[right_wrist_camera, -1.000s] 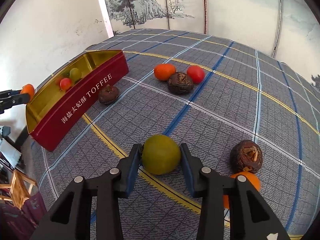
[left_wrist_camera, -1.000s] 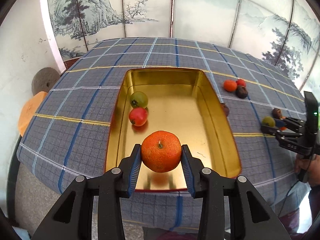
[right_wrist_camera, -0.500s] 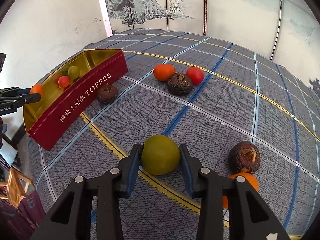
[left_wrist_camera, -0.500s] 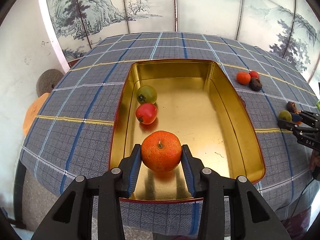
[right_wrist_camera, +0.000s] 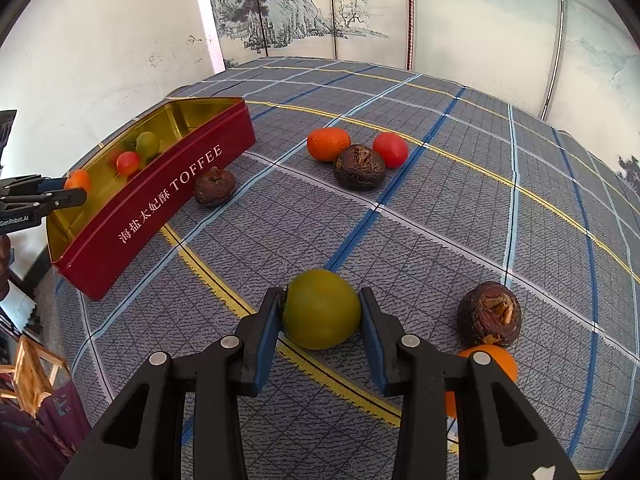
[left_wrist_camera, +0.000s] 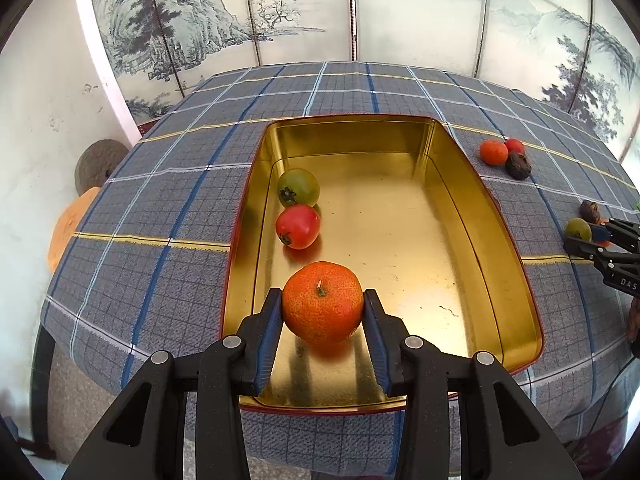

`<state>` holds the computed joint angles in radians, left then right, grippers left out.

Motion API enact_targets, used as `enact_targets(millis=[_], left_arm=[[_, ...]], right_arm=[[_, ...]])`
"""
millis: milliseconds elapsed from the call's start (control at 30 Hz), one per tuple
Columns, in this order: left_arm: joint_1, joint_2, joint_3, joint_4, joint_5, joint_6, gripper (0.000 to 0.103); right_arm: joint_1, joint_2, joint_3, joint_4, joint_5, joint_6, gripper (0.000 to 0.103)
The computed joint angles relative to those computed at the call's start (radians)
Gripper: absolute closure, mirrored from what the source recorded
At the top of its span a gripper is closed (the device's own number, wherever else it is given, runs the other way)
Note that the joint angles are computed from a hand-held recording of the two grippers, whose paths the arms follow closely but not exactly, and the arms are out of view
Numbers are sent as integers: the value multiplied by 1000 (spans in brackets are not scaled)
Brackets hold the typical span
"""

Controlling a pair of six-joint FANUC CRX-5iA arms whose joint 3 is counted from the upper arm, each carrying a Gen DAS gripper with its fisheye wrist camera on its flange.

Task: Organize fruits
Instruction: 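Carry the orange over the tin with the left gripper while the right gripper grasps a green tomato, then open the left gripper to release the orange into the tin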

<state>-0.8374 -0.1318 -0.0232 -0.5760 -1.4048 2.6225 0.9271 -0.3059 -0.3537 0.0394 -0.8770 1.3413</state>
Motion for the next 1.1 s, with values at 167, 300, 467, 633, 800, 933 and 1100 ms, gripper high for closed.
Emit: enact_targets(millis=[167, 300, 467, 633, 800, 933, 1100], left_arm=[[-2, 6, 10, -12, -16, -2, 62], [0, 13, 23, -19, -29, -9, 62], [1, 18, 34, -26, -35, -9, 59], [-63, 23, 63, -121, -76, 37, 31], [-87, 2, 61, -135, -79, 73, 31], [-113, -14, 48, -118, -74, 109, 31], [-158, -10, 47, -110, -96, 143, 31]], right_arm=[[-1, 0, 1, -2, -1, 2, 67], [-1, 0, 1, -3, -1, 2, 67], [-2, 0, 3, -6, -2, 4, 67], [-4, 0, 3, -10, -2, 6, 67], [-4, -5, 1, -10, 0, 2, 67], [-4, -22, -9, -17, 3, -9, 67], [-5, -36, -11, -17, -5, -17, 67]])
